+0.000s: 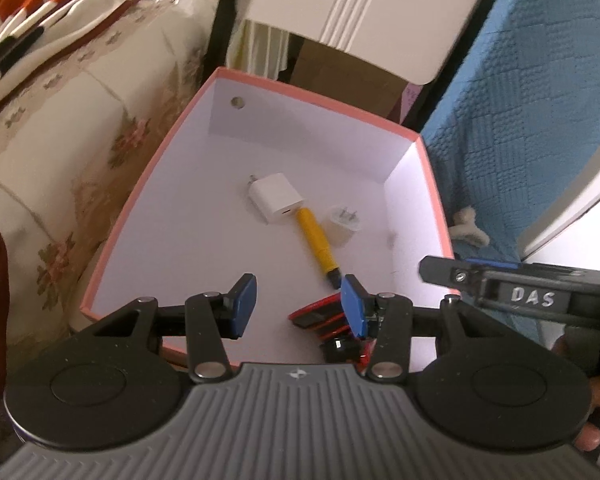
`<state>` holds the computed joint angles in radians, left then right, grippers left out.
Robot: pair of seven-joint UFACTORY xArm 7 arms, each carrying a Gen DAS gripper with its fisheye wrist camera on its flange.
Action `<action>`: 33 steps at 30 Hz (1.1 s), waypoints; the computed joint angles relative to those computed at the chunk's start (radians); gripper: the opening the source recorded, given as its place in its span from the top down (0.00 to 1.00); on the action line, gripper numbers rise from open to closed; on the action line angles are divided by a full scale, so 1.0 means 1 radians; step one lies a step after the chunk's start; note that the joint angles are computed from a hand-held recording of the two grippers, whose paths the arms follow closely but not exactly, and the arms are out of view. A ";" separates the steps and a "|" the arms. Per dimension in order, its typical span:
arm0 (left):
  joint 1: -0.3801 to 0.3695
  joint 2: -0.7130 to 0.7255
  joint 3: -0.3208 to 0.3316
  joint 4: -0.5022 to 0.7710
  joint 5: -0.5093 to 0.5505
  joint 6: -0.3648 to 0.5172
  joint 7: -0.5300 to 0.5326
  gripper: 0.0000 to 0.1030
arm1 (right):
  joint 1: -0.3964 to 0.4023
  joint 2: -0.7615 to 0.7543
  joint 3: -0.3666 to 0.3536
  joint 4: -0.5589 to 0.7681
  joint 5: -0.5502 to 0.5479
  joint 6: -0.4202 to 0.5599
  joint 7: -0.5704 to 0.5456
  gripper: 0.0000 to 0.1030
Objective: Organize rigid objects
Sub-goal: 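Lower the red toy into the pink box and open the right tool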
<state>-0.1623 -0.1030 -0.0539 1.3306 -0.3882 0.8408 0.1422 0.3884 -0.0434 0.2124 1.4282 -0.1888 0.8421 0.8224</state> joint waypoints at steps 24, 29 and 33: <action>-0.186 -0.122 -0.086 -0.156 -0.034 -0.195 -0.073 0.49 | -0.182 -0.524 0.037 -0.446 -0.039 -0.050 0.015 0.43; -0.224 -0.137 -0.108 -0.190 -0.008 -0.223 -0.107 0.49 | -0.210 -0.628 0.040 -0.534 -0.008 -0.050 0.000 0.43; -0.247 -0.141 -0.128 -0.200 0.025 -0.253 -0.140 0.49 | -0.225 -0.694 0.040 -0.584 0.009 -0.045 -0.028 0.43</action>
